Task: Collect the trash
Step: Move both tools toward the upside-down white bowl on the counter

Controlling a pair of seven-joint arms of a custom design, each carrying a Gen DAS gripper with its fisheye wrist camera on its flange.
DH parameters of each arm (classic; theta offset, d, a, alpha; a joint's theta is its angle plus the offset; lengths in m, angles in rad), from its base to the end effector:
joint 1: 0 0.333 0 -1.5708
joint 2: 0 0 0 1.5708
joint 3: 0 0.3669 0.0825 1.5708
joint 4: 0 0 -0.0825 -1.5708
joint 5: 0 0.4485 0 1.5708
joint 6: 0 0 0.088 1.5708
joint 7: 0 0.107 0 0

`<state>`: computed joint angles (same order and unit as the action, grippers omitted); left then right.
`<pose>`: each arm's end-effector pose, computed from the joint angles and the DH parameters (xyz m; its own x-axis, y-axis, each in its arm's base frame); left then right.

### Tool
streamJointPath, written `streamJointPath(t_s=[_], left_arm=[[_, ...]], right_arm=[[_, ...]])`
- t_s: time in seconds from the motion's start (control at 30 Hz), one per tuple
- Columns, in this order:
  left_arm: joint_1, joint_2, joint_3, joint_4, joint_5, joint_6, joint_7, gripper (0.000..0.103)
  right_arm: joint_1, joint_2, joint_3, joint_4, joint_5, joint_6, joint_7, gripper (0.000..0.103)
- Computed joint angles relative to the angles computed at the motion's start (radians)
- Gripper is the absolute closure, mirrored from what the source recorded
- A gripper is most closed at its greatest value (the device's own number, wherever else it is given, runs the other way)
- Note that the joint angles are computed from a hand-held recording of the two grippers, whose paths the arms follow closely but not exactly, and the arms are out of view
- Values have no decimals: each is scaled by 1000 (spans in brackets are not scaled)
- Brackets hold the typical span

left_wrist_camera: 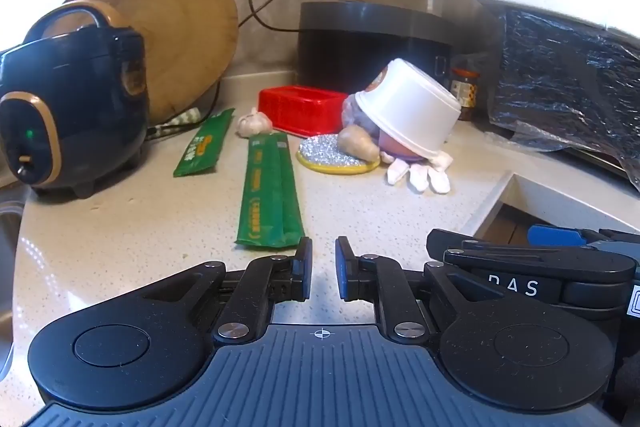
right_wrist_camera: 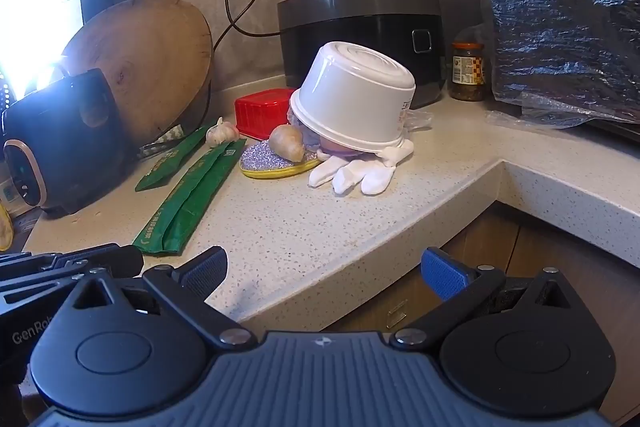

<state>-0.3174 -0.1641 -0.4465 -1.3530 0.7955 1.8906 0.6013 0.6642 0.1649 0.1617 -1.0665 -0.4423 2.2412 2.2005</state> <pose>0.4020 -0.3675 0.9415 0.1860 -0.9821 0.0312 -0.4458 -0.1126 -0.8880 0.4775 0.4740 0.9296 0.3490 -0.9228 -0.1636 -0.4946 -0.0331 -0.8685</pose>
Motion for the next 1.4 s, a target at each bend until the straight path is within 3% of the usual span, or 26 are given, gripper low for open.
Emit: streamJointPath(t_s=[0.9,1.13,1.4], left_arm=[[-21,19,3,18,2,-10,-1,88],[-27,26,12,25,-7,-3,11,88],[-38,44,18,46,-9,-17,14,88]], right_arm=[[-6,-2,0,1,-1,-18,16,0],[-11,-21,-5,-39,-43,30,25,0],[-23,-23,0,-44,-21,28,24,0]])
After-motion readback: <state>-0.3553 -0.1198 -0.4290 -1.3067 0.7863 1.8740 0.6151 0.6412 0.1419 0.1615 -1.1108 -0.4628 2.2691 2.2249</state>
